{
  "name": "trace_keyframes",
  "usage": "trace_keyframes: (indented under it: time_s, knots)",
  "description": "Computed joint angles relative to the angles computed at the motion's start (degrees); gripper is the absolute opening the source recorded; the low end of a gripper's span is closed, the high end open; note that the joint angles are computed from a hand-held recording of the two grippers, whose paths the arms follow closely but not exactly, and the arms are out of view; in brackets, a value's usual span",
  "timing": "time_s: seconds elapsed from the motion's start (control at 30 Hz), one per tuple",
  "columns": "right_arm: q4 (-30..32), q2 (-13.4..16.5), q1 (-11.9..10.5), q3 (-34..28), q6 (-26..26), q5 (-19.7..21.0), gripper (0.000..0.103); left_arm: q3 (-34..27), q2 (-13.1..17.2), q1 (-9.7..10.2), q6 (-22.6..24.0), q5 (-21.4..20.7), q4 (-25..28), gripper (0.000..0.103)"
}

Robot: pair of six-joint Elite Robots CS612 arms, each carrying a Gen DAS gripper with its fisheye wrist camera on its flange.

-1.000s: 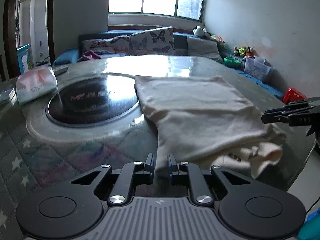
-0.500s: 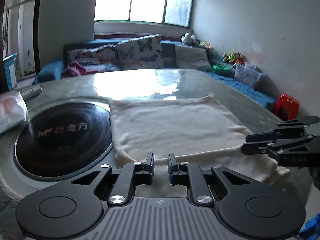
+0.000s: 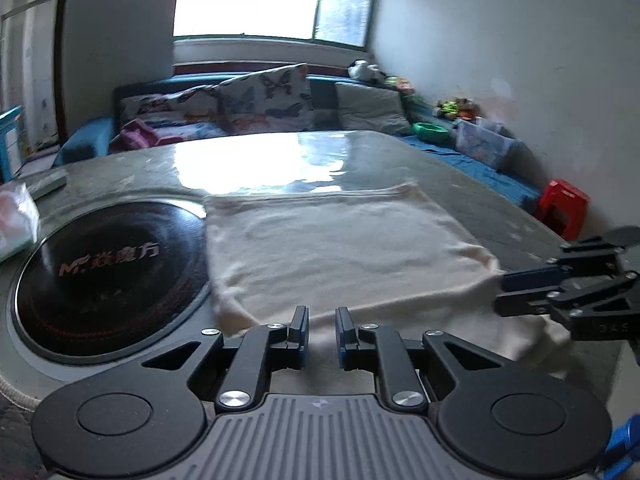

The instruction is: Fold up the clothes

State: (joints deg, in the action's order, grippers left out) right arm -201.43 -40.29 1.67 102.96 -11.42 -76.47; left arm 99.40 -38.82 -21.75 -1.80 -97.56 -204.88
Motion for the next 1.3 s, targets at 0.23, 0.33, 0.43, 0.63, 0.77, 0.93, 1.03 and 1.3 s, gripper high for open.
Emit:
trace_keyframes:
  time_s: [0.23, 0.33, 0.43, 0.63, 0.77, 0.93, 1.03, 1.3]
  knots:
    - [2.4, -0.73, 0.22, 1.61, -2.3, -0.04, 0.023, 2.98, -0.98, -0.82, 5.17, -4.02, -1.08, 0.016]
    - [1.97, -0.95, 0.4, 2.34, -3.17, -0.52, 0.023, 3.78, -1.19, -1.2, 6.66, -4.52, -0.3, 0.016]
    - [0.78, -1.28, 0.36, 3.01, -2.9, 0.0, 0.023, 4.28, -1.27, -1.39, 7.21, -4.39, -0.23, 0.016]
    - [1.13, -1.24, 0.44, 3.25, -3.39, -0.38, 0.023, 5.02, -1.78, -1.31, 7.25, -3.2, -0.71, 0.016]
    - [-0.21, -1.78, 0.22, 4.0, -3.54, 0.47, 0.023, 6.46, -2.69, -1.05, 8.44, -2.73, -1.82, 0.017]
    - [-0.37, -1.73, 0.2, 4.14, -3.82, 0.88, 0.023, 9.11, -4.17, -0.78, 11.75, -1.67, -2.64, 0.025]
    - [0.5, -1.35, 0.15, 3.79, -3.59, 0.99, 0.023, 10.84, -5.01, -0.66, 14.06, -1.18, -3.0, 0.032]
    - [0.69, -2.35, 0.32, 4.8, -6.01, 0.95, 0.023, 12.36, -4.23, -1.63, 21.51, -0.05, -6.44, 0.039]
